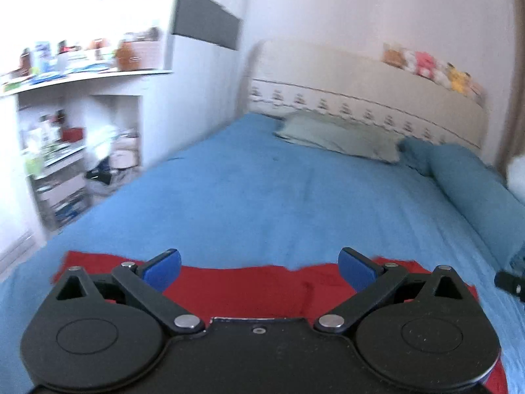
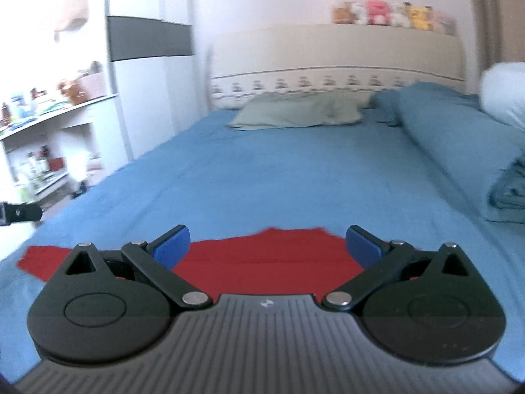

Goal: Fold small clothes

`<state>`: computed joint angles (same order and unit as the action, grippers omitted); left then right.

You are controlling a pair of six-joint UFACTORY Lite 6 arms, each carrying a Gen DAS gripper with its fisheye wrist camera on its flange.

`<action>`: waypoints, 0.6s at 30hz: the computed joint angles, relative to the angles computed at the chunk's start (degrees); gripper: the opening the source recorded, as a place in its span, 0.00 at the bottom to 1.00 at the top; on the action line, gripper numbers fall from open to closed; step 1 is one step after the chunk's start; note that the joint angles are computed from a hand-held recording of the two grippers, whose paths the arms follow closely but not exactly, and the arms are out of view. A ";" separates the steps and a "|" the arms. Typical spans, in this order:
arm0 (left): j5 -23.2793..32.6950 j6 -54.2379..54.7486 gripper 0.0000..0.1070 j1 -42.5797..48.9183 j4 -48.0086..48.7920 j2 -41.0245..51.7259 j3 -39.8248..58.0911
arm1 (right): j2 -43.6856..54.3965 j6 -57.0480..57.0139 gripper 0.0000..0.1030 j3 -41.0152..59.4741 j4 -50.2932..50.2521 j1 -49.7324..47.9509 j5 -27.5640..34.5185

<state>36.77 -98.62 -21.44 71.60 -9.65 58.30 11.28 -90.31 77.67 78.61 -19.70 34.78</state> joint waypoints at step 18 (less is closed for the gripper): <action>-60.78 30.28 0.80 61.74 -24.00 6.78 -24.27 | -1.61 -60.71 1.00 -19.18 67.77 42.74 -25.35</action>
